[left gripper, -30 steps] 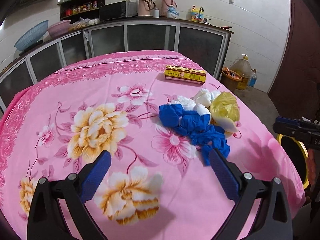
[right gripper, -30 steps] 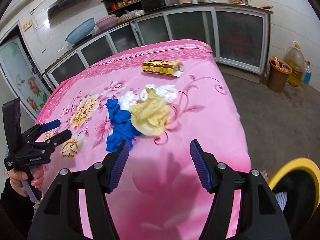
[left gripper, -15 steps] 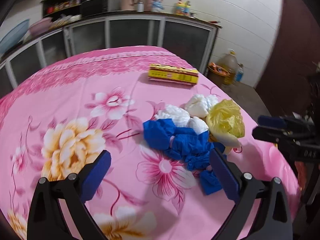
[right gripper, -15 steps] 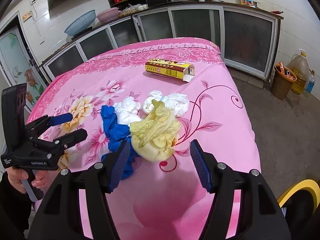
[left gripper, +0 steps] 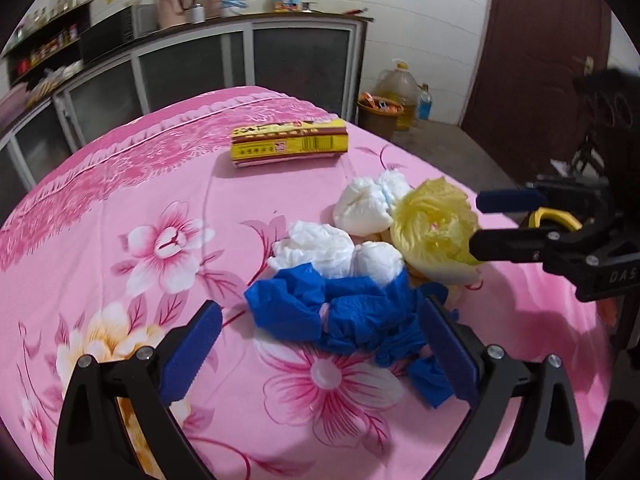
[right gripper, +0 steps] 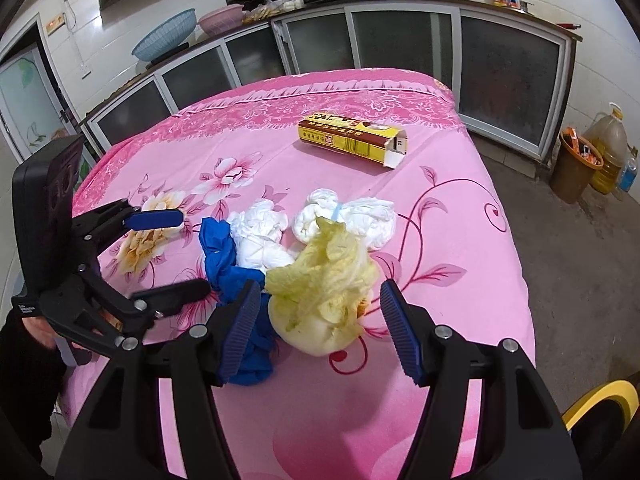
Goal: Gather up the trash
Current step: 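Grasp the blue gloves with the left tool while the right tool grasps the yellow plastic bag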
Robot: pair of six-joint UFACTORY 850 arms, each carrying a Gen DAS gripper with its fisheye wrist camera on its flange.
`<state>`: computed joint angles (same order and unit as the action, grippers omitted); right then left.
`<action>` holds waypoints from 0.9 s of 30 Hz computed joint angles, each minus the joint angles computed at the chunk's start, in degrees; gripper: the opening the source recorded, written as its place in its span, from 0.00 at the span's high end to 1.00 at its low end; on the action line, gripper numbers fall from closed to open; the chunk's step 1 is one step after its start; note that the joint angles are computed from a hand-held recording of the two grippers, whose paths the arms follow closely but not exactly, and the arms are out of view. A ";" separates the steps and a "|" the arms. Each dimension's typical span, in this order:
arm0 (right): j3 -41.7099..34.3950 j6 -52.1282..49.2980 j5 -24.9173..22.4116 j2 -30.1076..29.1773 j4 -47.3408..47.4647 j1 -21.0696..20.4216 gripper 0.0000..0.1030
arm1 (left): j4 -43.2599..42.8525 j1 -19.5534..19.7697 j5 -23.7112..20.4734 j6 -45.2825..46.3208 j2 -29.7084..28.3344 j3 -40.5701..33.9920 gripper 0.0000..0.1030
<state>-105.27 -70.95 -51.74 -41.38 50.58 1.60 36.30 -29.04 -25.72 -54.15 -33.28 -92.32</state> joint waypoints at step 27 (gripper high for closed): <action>-5.71 8.28 -3.43 -4.40 -5.23 0.41 0.91 | -8.75 1.01 3.91 7.20 -0.19 1.01 0.72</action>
<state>-110.98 -62.67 -55.17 -45.78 45.34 2.02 27.55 -28.04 -21.81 -46.95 -33.47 -91.31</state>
